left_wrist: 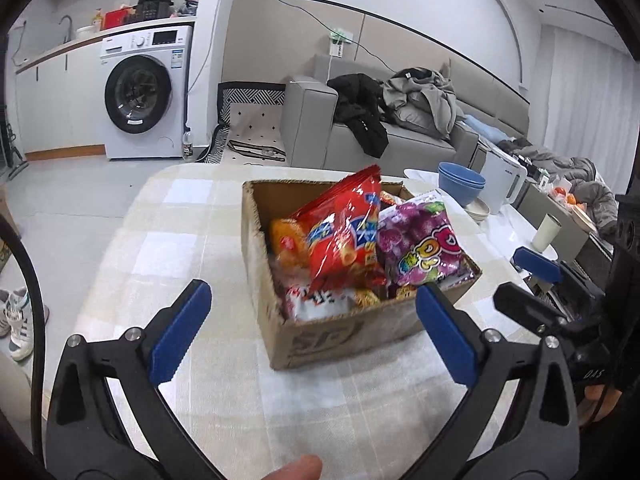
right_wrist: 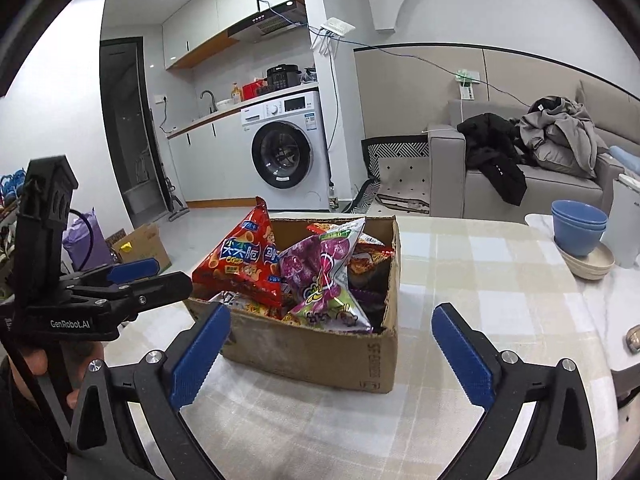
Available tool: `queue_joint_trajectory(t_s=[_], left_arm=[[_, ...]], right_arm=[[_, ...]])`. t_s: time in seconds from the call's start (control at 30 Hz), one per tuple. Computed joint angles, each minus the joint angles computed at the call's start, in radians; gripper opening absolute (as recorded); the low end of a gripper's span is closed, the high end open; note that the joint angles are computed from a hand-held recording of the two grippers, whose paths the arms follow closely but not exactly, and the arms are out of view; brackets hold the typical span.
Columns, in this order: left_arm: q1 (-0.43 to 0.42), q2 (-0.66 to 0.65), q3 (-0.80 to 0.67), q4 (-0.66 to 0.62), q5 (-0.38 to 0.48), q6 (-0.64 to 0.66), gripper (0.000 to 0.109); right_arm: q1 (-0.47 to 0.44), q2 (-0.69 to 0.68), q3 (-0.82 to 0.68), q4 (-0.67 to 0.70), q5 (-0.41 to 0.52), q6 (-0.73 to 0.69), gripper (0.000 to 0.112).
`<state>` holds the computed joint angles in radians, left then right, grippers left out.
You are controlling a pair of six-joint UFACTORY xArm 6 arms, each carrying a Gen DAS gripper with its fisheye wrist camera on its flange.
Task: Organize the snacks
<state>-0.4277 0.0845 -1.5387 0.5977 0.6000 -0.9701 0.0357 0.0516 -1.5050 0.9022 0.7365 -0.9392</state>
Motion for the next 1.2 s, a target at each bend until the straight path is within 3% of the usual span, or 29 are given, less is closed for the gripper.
queue_joint_trajectory(t_s=[0.5,0.93,1.2], left_arm=[[-0.05,-0.128,0.224,0.22,-0.03,-0.233,0.102],[-0.071,-0.14,0.29,0.374,-0.053,-0.381,0.102],[-0.063,-0.131,0.29,0.388,-0.059,-0.403,0.102]], right_arm=[[-0.033,-0.13,0.205,0.163,-0.026,-0.162,0.102],[-0.041,-0.167,0.269,0.223,-0.034,-0.246,0.102],[-0.03,-0.186,0.302,0.245,-0.059,-0.296,0.102]])
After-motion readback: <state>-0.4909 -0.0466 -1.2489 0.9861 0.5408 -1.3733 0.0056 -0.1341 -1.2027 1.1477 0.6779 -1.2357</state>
